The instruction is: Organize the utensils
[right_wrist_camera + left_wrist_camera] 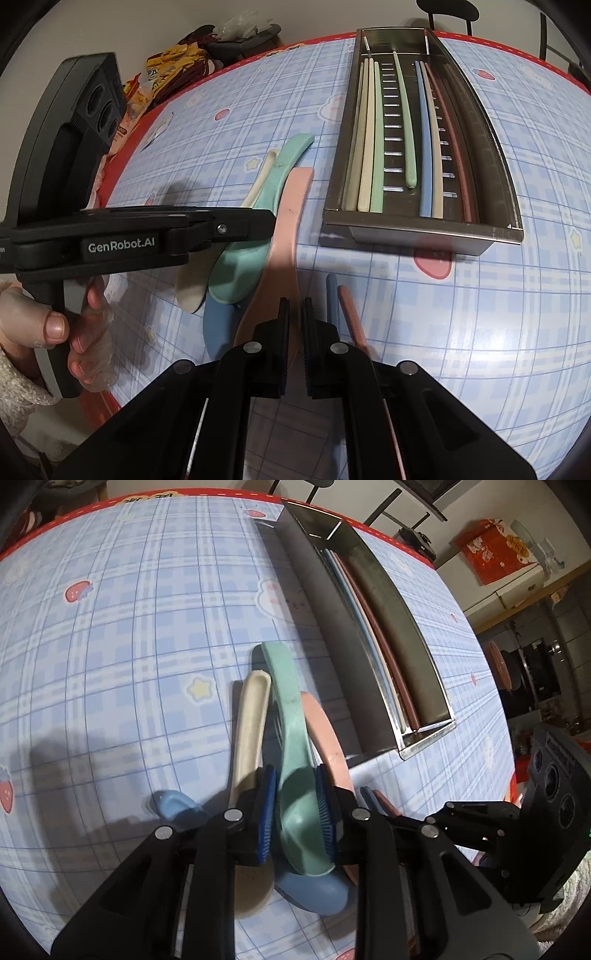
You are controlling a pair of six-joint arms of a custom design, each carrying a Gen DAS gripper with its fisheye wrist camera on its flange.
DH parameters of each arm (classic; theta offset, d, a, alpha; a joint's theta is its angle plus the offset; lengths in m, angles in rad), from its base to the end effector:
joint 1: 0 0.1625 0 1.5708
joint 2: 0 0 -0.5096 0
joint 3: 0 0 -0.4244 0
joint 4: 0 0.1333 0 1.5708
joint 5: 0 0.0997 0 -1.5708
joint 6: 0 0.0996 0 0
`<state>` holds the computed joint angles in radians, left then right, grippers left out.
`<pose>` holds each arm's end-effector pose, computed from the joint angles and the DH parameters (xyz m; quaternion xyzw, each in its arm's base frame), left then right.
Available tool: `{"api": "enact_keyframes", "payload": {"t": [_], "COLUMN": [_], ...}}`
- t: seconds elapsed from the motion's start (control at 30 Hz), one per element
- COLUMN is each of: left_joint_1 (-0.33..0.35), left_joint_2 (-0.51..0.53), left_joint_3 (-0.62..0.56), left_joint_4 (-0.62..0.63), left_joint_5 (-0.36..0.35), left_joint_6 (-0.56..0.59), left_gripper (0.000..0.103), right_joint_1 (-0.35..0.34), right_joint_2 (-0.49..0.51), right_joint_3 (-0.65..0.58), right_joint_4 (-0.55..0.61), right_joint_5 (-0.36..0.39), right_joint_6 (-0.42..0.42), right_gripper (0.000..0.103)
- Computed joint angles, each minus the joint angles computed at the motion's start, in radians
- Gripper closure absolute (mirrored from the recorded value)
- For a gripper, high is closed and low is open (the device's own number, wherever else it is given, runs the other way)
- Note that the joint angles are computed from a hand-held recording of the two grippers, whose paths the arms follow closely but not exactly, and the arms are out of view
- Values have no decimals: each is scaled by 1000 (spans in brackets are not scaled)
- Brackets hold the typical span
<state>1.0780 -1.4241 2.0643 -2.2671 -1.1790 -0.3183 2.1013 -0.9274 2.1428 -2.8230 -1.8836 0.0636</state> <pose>-0.0948 -0.5388 0.3268 0.0800 0.9772 -0.1020 0.1679 0.3701 -0.4281 0.0813 0.2257 -0.9615 0.0630 0.1436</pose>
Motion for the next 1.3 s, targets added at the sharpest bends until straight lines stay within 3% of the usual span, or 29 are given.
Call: {"api": "enact_keyframes", "payload": {"t": [0.53,0.7,1.0,1.23,1.3], "left_joint_1": [41,25,22,34,31], "left_joint_2": [11,1,-39,-65,-68], "left_joint_3": [-25,-18,4,34,43], "left_joint_4": [-34,0,55,15,3], "left_joint_5": [-56,-8,-24,-47,-41], "left_joint_6": [28,44,30,2,-3], "left_gripper": [80,91,91,90,89], "right_joint_1": [7,7,8,24,30], "right_joint_2": [26,37,54,72,78], "right_joint_3": [-35,-45,-63,-81,-87], "right_joint_4": [7,8,12,22,26], "right_joint_5": [-10,-1,6,-6,-13], "right_joint_6": [-24,-25,-45,-85,-95], "right_gripper": [93,83,83,83,88]}}
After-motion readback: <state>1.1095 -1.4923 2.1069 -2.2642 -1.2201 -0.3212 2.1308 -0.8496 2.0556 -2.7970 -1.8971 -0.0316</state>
